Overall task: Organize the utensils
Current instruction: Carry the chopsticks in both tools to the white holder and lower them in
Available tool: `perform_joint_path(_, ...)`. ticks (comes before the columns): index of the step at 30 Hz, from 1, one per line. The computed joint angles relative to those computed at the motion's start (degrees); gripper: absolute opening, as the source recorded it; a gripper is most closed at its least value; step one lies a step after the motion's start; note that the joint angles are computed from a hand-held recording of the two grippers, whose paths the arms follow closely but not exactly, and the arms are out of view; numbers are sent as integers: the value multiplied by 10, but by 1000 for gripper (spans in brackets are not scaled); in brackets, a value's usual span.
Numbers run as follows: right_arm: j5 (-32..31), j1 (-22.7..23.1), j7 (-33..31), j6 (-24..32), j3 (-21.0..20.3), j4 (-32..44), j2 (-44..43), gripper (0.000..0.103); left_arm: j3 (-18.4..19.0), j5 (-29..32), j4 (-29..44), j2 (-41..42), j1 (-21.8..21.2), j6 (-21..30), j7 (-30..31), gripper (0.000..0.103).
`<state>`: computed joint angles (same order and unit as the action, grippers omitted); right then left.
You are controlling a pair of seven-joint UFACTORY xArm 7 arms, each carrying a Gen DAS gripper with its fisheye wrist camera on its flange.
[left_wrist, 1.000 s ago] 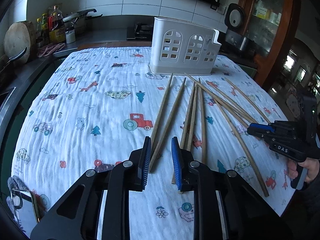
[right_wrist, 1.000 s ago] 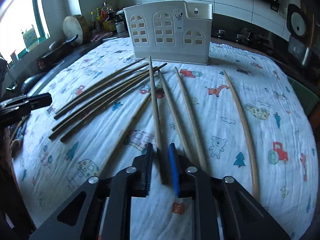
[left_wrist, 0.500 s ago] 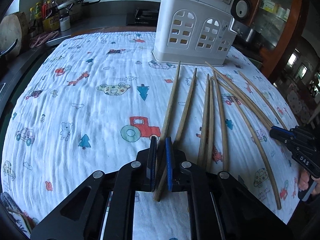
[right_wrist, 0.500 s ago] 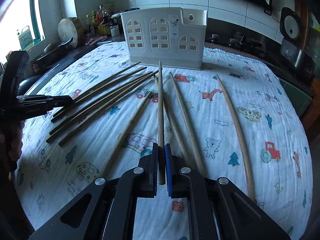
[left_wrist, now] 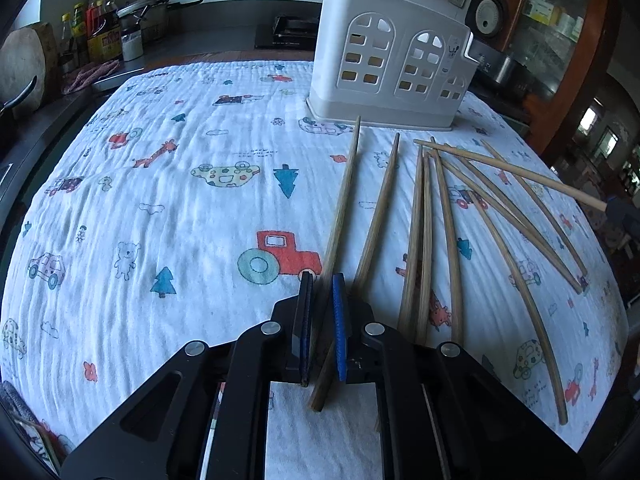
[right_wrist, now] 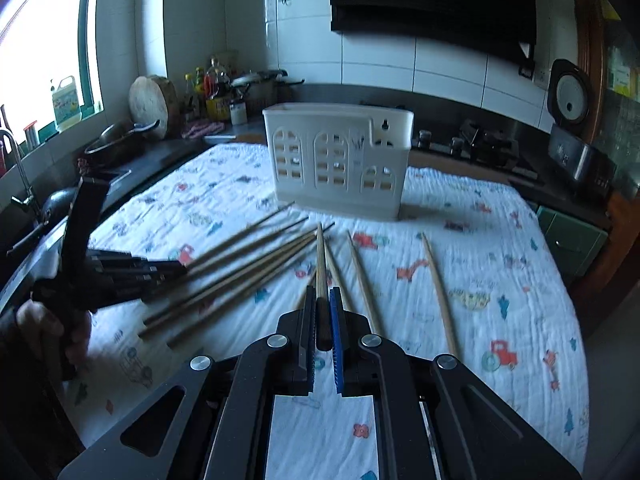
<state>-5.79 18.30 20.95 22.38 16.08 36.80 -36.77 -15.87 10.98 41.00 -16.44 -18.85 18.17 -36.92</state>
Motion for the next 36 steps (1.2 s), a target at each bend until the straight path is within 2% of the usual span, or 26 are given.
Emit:
perform_joint_path(6,-5,-14,7,5,1,38,4,7,15,-32,1,-14,-19,5,21,6)
perform_joint_path(11,-4,-14,-10,18,-8,84,20,7,-3,-22,-3,-64,-13,0,23,5)
perform_joint_path(16,-12,-22,-30,41,-9,142,48,7,-1,-30,18,-88,-18,4,50,5)
perform_joint_path(20,-11,-21,-57,70,-17,196,79,7,-4,-29,52,-85,-11,15,71,5)
perform_joint_path(26,4,-18,-93,111,-33,271,124,7,22,-70,110,-57,-33,29,127,5)
perform_joint_path(36,-25,-41,-104,170,-31,409,195,7,32,-98,247,-13,-39,88,208,5)
